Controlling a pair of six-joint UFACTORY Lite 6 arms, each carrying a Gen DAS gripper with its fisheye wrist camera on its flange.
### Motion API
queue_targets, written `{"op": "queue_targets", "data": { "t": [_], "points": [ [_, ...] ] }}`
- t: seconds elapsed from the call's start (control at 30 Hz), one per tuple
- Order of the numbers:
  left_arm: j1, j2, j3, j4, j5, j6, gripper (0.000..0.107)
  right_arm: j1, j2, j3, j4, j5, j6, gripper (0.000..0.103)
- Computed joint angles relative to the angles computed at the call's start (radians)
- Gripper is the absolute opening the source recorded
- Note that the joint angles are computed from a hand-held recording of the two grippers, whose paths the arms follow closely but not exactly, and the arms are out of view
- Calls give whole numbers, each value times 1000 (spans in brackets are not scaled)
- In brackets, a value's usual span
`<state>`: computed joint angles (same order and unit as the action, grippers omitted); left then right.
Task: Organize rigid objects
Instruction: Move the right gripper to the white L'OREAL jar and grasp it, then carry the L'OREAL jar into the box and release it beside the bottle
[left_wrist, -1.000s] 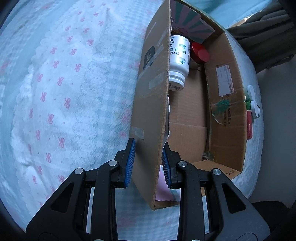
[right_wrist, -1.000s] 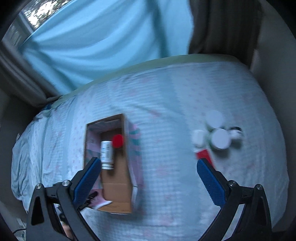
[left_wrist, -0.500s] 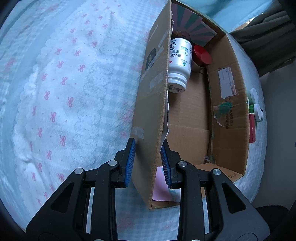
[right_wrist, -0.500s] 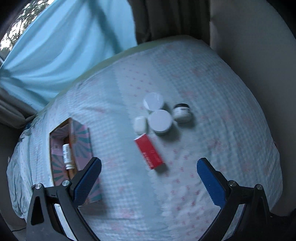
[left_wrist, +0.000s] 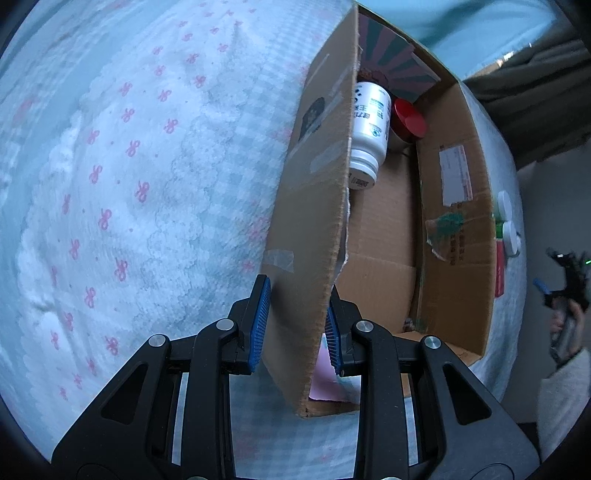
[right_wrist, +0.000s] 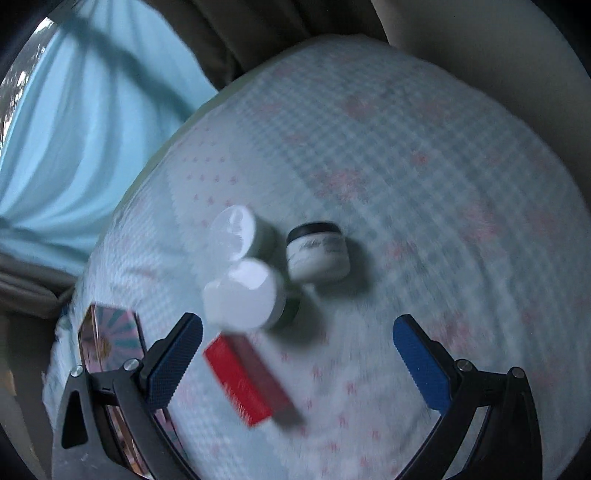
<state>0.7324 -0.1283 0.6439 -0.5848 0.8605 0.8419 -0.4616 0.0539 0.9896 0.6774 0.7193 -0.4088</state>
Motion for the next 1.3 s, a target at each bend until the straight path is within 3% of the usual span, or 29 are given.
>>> {"op": "queue_targets", "data": {
  "t": [0.17, 0.33, 0.37, 0.5, 0.57, 0.63, 1.03, 1.3],
  "points": [
    [-14, -14, -23, 7, -30, -8, 25, -4, 265, 128, 98, -74, -106, 96],
    [-22, -8, -53, -3, -69, -15, 24, 23, 454, 251, 127, -99, -132, 74],
    [-22, -8, -57, -3, -74, -16, 25, 31, 484, 273, 117, -104, -118, 74],
    [-25, -22, -73, 0, -85, -28, 25, 67, 494, 286, 76, -155, -89, 73],
    [-24, -27, -73, 3, -81, -37, 25, 93, 490, 287, 4, -179, -28, 66],
    [-27, -31, -73, 11, -80, -47, 25, 105, 481, 278, 36, -191, -70, 53],
    [-21, -49, -82, 10, -74, -36, 24, 101, 455, 257, 64, -198, -62, 53],
    [-37, -67, -82, 24, -56, -51, 24, 73, 295, 252, -25, -77, 40, 53]
  ]
}}
